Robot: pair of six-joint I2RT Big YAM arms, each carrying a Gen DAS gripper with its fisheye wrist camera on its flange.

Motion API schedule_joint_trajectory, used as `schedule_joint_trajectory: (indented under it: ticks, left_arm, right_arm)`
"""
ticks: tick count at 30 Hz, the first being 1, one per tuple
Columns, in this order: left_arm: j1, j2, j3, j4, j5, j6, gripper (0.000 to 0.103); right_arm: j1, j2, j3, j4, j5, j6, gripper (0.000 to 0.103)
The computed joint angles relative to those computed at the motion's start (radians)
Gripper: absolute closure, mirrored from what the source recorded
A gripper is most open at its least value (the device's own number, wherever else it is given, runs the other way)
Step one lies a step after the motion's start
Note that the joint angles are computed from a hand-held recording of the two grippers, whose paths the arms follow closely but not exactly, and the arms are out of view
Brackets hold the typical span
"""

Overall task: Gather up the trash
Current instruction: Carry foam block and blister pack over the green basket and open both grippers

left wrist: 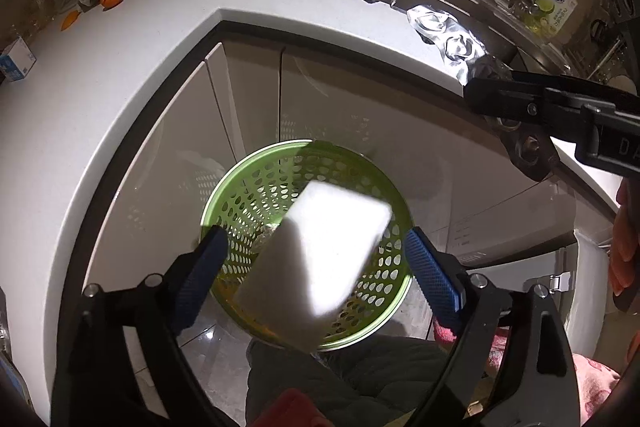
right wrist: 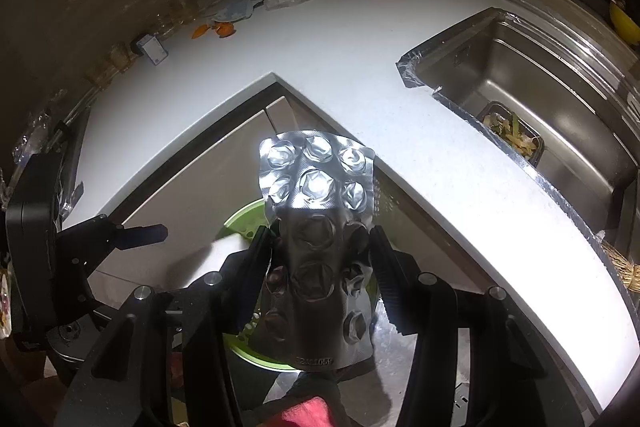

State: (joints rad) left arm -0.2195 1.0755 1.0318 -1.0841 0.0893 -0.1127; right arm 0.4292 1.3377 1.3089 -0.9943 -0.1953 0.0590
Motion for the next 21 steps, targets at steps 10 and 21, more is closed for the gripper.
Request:
schedule_joint_trajectory:
  ticks: [10, 21]
  left_arm:
    - [0.003, 0.004, 0.021, -0.002, -0.01, -0.008, 0.014]
    - [0.039, -0.004, 0.035, -0.019, -0.018, 0.003, 0.012]
  right_arm:
    - [-0.001, 0.003, 0.002, 0.004, -0.02, -0.026, 0.052]
    - [0.01, 0.029, 0.005, -0.022, -0.056, -0.064, 0.052]
